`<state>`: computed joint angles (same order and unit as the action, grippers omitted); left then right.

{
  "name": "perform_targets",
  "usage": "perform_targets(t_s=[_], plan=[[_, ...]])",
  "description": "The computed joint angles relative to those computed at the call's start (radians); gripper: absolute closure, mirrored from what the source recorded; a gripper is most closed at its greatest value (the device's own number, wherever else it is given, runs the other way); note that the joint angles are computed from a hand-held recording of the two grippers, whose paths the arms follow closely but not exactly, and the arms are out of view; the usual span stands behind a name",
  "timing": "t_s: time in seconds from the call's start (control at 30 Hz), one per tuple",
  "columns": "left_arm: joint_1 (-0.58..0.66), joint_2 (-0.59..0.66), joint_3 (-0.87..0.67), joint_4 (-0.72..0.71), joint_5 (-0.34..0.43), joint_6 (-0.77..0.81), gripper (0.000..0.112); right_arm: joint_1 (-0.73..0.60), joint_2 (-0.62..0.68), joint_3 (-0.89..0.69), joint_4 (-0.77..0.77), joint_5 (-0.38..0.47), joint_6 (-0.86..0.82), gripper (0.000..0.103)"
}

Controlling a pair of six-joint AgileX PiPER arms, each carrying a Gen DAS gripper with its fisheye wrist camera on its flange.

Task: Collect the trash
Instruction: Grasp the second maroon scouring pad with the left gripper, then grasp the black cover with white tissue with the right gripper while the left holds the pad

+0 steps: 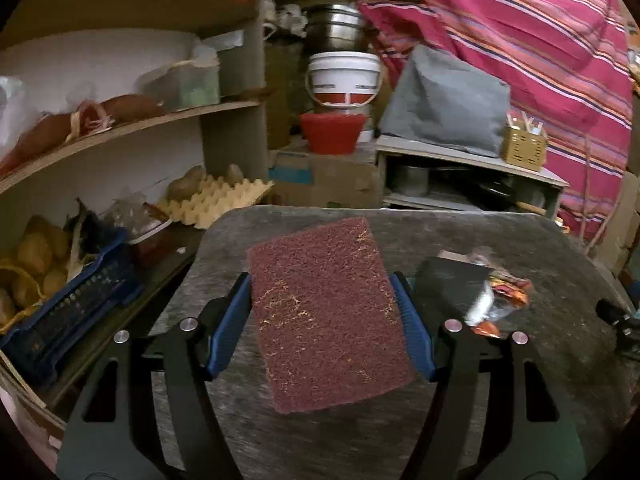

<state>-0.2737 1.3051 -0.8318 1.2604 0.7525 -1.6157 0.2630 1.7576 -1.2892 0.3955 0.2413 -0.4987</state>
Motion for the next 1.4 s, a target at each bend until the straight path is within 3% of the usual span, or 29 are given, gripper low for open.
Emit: perform_targets(t_s=[0.27, 0.5, 0.7, 0.97, 1.07, 1.13, 1.4], plan=[[0.135, -0.002, 0.003, -0.019, -0.072, 0.049, 0.045, 0.102, 0.089, -0.223, -0.171, 0.132, 0.166, 0.005], [0.267, 0.018, -0.018, -0.072, -0.188, 0.090, 0.045, 0.206, 0.165, -0.420, -0.246, 0.215, 0.191, 0.005], [0.288, 0.033, -0.025, -0.073, -0.195, 0.099, 0.045, 0.300, 0.381, -0.726, -0.340, 0.430, 0.187, 0.005], [0.338, 0.021, -0.020, -0.137, -0.249, 0.128, 0.045, 0.348, 0.556, -0.954, -0.431, 0.564, 0.155, 0.006], [0.328, 0.036, -0.030, -0.133, -0.241, 0.131, 0.045, 0.342, 0.553, -0.926, -0.432, 0.560, 0.131, 0.006], [0.325, 0.043, -0.036, -0.139, -0.241, 0.136, 0.045, 0.336, 0.560, -0.923, -0.406, 0.576, 0.115, 0.012], [0.287, 0.054, -0.053, -0.135, -0.212, 0.141, 0.045, 0.313, 0.470, -0.751, -0.333, 0.424, 0.065, 0.013]])
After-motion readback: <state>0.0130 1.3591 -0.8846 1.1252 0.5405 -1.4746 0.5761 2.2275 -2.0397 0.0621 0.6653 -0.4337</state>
